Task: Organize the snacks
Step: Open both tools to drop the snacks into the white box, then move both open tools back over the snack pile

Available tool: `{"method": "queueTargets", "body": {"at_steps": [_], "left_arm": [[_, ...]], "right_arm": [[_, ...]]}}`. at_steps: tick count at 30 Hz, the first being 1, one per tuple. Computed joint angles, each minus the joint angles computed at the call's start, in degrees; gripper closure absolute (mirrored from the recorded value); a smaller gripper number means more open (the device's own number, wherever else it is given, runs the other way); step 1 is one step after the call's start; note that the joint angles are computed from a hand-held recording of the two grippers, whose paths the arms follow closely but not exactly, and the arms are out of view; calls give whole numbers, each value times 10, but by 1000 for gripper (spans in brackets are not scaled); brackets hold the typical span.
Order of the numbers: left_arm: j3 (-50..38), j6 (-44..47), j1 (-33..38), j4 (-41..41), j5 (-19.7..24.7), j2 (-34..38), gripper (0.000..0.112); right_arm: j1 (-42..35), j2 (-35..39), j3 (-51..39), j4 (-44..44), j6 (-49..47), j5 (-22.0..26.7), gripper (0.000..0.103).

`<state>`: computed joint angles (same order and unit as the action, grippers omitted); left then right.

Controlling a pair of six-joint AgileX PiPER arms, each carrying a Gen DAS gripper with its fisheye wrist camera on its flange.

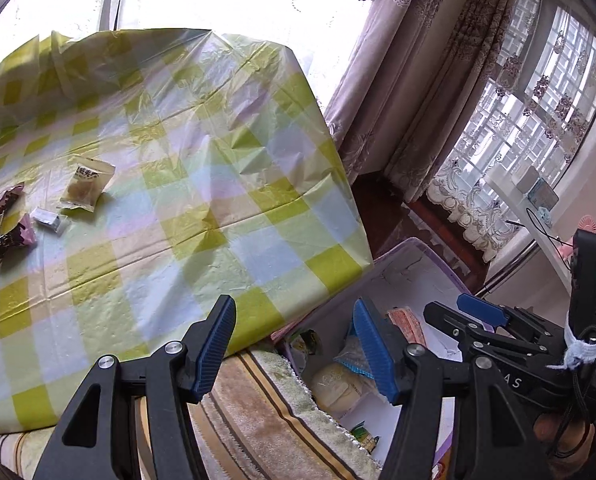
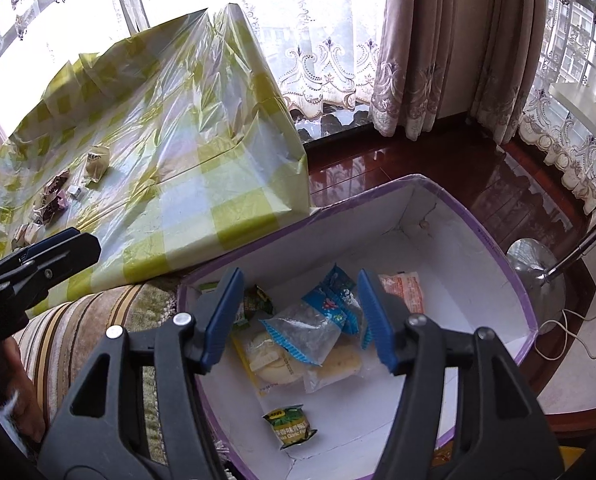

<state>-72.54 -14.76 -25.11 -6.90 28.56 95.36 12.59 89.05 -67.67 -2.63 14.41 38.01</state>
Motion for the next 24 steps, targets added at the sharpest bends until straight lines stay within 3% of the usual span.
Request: {"method": "queueTargets", "body": {"at_steps": [6,11,24], "left_arm": [[30,-40,32,64,-19,-26,50],[50,-103,63,137,-22,-43,50],[117,-23,191,63,-64,-78,50]], "right_arm": [[48,11,-18,-23,38,-8,40],[82,27,-42,13,16,-16,40],[154,103,-132,55,-4,5,38]]}}
